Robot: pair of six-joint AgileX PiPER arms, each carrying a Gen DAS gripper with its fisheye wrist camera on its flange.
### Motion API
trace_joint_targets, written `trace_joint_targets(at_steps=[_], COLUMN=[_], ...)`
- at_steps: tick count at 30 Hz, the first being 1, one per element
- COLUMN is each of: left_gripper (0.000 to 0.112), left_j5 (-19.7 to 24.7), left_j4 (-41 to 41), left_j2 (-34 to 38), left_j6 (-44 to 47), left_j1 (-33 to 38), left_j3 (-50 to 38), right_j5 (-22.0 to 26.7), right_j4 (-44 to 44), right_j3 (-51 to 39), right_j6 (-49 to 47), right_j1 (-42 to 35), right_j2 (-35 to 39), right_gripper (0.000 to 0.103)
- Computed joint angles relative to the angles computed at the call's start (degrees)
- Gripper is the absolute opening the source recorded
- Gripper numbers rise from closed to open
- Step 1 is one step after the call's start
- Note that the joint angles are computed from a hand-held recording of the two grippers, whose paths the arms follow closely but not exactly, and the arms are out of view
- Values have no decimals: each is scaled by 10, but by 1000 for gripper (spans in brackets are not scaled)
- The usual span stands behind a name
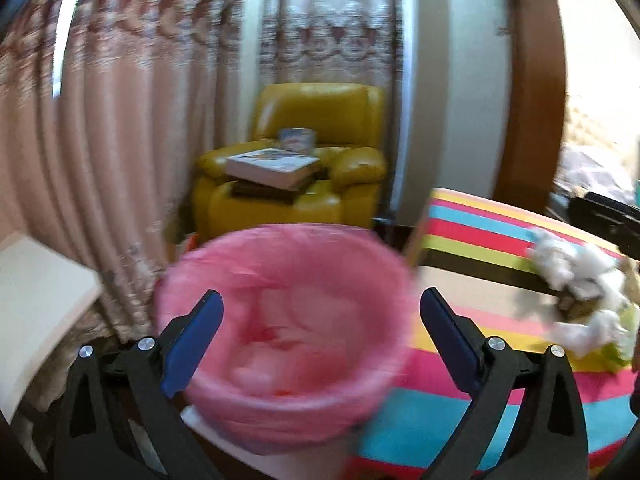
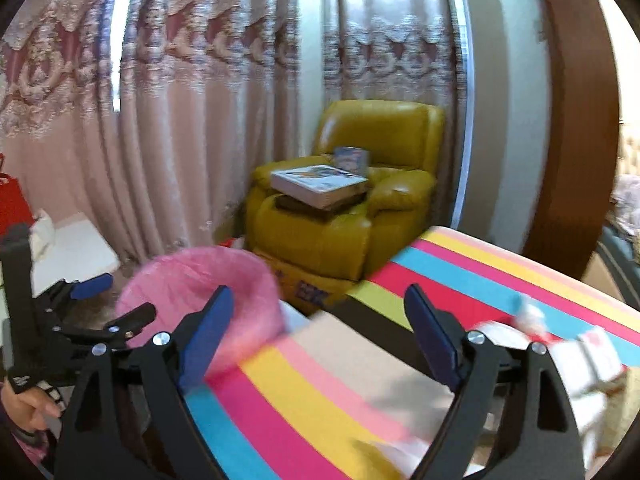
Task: Collect trash
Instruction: 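Grasp the green plastic bag with the right tool while the left tool grasps the white tissue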
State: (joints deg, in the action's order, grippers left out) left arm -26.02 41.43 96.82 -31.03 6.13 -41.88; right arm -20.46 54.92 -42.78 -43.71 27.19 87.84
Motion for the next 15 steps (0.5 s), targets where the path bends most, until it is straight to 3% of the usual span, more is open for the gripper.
trace_joint_targets(at_steps=[6, 9, 15], left_gripper=[94, 94, 94], left_j5=[7, 15, 29], left_j4=[-56, -143, -248], left_j2=[-13, -2, 28], left_j6=[46, 124, 207], left_j1=[-135, -202, -301], left_j3=[24, 27, 14], right_j5=[15, 31, 62], right_j4=[-91, -159, -435], right_j3=[120, 170, 259], right_j6=[88, 148, 394], right_j1=[-94, -155, -297], right_j2=[-108, -155, -224], right_gripper=[84, 84, 85])
